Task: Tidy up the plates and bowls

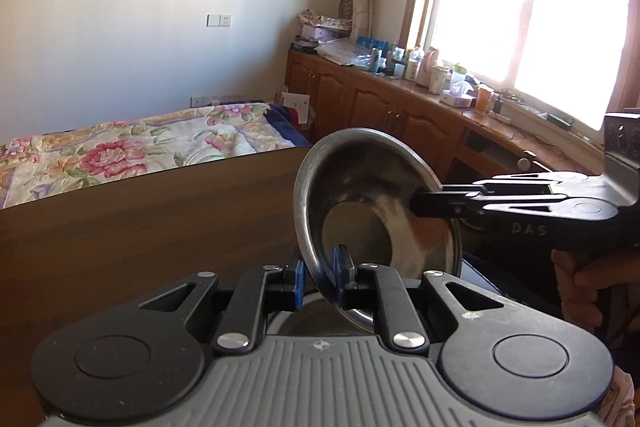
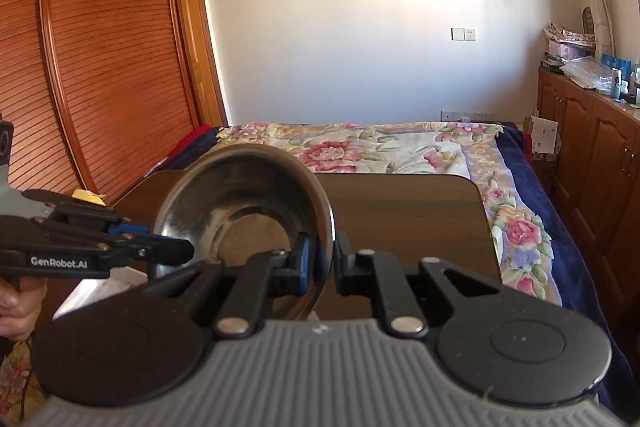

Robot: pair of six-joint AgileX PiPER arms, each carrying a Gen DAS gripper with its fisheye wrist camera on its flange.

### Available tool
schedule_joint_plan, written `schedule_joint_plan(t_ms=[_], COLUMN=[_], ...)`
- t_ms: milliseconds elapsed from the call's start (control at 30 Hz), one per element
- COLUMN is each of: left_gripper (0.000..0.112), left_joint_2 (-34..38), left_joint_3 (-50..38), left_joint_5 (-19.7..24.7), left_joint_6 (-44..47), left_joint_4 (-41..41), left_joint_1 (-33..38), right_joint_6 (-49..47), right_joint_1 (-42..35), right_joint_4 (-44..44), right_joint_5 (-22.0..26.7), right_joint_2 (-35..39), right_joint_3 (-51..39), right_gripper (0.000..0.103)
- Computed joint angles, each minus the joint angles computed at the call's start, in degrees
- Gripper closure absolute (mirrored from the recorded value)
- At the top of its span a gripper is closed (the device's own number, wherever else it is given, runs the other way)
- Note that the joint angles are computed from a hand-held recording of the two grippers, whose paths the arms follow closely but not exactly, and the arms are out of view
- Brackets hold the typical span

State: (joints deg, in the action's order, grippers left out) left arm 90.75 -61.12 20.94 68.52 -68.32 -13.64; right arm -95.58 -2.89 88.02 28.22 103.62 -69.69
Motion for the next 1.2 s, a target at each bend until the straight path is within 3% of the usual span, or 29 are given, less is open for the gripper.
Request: schedule_joint_plan(t_ms=[200, 467, 1200], left_gripper=[0.096, 0.096, 0.096], left_joint_2=[-0.94, -0.92, 2.37], left_joint_3=[3.14, 6.38, 8.17], left_joint_5=[0.15, 0.44, -1.86], left_joint_6=[5.34, 9.3, 10.99], left_joint_4=[-4.9, -8.92, -11.22], left_joint_1=[0.19, 1.05, 1.28], right_joint_6=[-5.73, -5.44, -6.73], right_joint_1=[0.79, 0.71, 3.56], right_joint_4=[4.41, 4.17, 6.76], right_joint_5=[-1.16, -0.11, -1.83], right_joint_2=[-1.81, -1.49, 1.11], right_joint_3=[3.82, 5.14, 7.35], right_gripper=[0.089, 0.089, 0.088])
